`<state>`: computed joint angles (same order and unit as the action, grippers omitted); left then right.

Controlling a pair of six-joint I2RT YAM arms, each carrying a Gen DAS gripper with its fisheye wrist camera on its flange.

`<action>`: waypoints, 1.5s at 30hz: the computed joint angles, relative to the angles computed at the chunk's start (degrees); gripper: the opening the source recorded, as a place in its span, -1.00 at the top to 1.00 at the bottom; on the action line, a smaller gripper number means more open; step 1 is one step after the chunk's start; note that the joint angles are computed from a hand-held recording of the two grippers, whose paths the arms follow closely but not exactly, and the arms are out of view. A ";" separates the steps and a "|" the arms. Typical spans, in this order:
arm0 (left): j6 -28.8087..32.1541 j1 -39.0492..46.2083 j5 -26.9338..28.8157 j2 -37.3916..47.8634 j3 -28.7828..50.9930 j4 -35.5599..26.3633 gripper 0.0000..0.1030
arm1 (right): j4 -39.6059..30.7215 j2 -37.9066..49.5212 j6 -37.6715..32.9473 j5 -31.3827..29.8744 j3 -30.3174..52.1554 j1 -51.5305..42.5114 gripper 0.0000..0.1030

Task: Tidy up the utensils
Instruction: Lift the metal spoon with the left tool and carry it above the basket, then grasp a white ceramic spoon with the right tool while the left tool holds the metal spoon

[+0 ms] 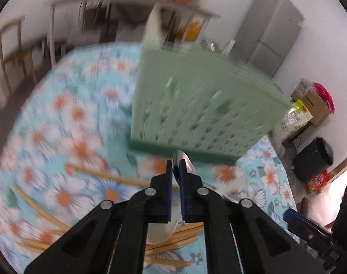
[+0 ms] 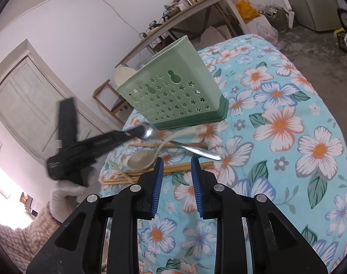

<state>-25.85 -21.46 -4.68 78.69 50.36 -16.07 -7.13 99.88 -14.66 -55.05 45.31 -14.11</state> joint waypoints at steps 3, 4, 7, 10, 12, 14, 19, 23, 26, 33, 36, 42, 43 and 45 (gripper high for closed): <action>6.37 -5.66 -11.38 -3.74 0.97 -1.31 0.94 | 0.05 0.17 0.17 0.02 0.12 0.11 0.50; 8.80 -7.76 -15.46 -4.44 1.38 -1.74 0.94 | -0.03 0.11 0.12 -0.02 0.12 0.14 0.50; 13.79 -11.16 -21.33 -5.09 1.90 -2.46 0.95 | 0.10 -0.04 0.18 -0.12 0.02 0.43 0.50; 15.12 -10.76 -21.10 -5.29 1.59 -2.48 0.95 | 0.13 -0.15 0.26 -0.15 -0.08 0.53 0.50; 15.60 -10.69 -20.58 -5.13 1.89 -1.99 0.95 | -0.15 -0.50 0.08 -0.11 -0.24 0.38 0.50; 14.99 -10.06 -18.29 -5.00 2.22 -2.15 0.94 | -0.05 -0.53 0.17 0.03 -0.29 0.30 0.50; 13.28 -10.53 -16.46 -3.89 2.72 -2.27 0.93 | 0.33 -0.20 0.73 0.04 -0.13 -0.01 0.50; 12.13 -10.35 -15.42 -3.39 2.72 -1.66 0.93 | 0.26 -0.39 0.47 0.24 -0.32 0.31 0.50; 11.37 -9.96 -14.87 -3.20 2.53 -1.00 0.93 | 0.18 -0.75 0.25 0.54 -0.63 0.40 0.50; 7.69 -6.24 -10.13 -5.76 1.08 -1.38 0.95 | 0.21 -3.80 0.02 2.11 -2.20 0.48 0.50; 6.77 -5.34 -9.63 -9.07 -0.39 -2.04 0.96 | 0.73 -5.53 -0.04 3.27 -3.32 1.05 0.50; 4.08 -0.78 -8.91 -21.53 -4.79 -5.10 0.96 | 4.21 -10.61 -0.72 8.50 -7.71 5.47 0.50; 3.80 0.14 -8.69 -23.16 -5.28 -5.64 0.96 | 4.80 -11.26 -0.84 9.49 -8.27 6.51 0.50; 3.49 3.35 -7.42 -27.39 -6.47 -7.11 0.96 | 6.01 -12.53 -1.29 11.69 -9.23 8.90 0.49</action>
